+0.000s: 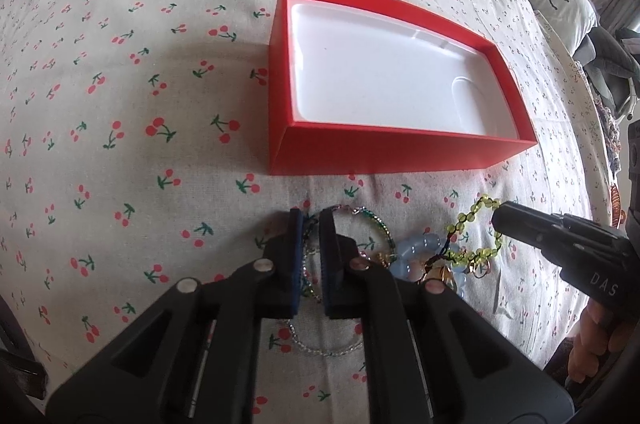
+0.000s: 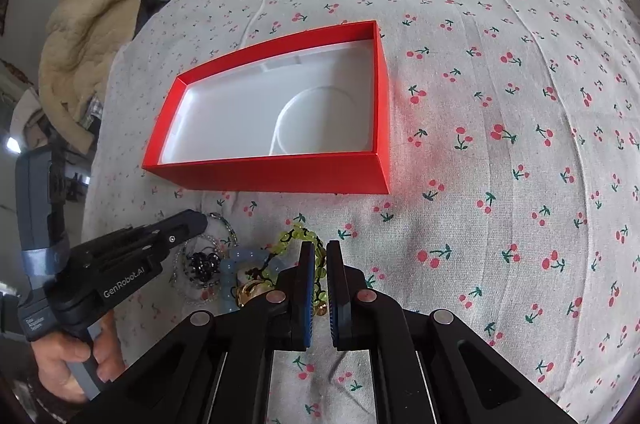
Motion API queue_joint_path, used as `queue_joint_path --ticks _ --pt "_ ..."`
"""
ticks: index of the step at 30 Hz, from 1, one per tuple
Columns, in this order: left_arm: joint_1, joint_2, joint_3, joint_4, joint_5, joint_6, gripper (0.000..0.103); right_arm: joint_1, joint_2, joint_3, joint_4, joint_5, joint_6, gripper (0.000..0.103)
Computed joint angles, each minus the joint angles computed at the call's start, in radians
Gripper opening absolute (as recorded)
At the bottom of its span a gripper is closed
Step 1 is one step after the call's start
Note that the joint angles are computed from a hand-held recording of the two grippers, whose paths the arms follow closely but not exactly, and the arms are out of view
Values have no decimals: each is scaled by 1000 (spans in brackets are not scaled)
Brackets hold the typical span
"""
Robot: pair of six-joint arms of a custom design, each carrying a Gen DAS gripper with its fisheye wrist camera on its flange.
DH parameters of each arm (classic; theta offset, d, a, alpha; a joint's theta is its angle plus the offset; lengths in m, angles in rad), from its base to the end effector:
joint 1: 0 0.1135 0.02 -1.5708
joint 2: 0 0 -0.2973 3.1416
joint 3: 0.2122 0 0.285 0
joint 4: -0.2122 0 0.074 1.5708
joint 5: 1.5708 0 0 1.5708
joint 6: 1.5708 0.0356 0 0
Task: Organize jewelry
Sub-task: 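Carry both bracelets into the red box and open both tools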
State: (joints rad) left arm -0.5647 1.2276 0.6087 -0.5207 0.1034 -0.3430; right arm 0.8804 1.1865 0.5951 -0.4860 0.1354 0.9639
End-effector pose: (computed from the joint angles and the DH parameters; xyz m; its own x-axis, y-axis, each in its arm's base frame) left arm 0.1902 -0.1248 0.1813 -0.9140 0.1831 -0.3621 0.2775 0.9331 -0.2289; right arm 0.1470 0.1704 0.1874 -0.9140 0.1716 -0.3678 0.0483 0.9458 0.3212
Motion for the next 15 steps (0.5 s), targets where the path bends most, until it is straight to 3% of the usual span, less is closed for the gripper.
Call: queue_joint_path --ticks 3,15 --pt "-13 -20 3 -7 -9 0 0 2 -2 3 -1 4 -1 6" --pt "-55 -141 54 -94 -29 16 0 92 -144 33 -102 113 58 6"
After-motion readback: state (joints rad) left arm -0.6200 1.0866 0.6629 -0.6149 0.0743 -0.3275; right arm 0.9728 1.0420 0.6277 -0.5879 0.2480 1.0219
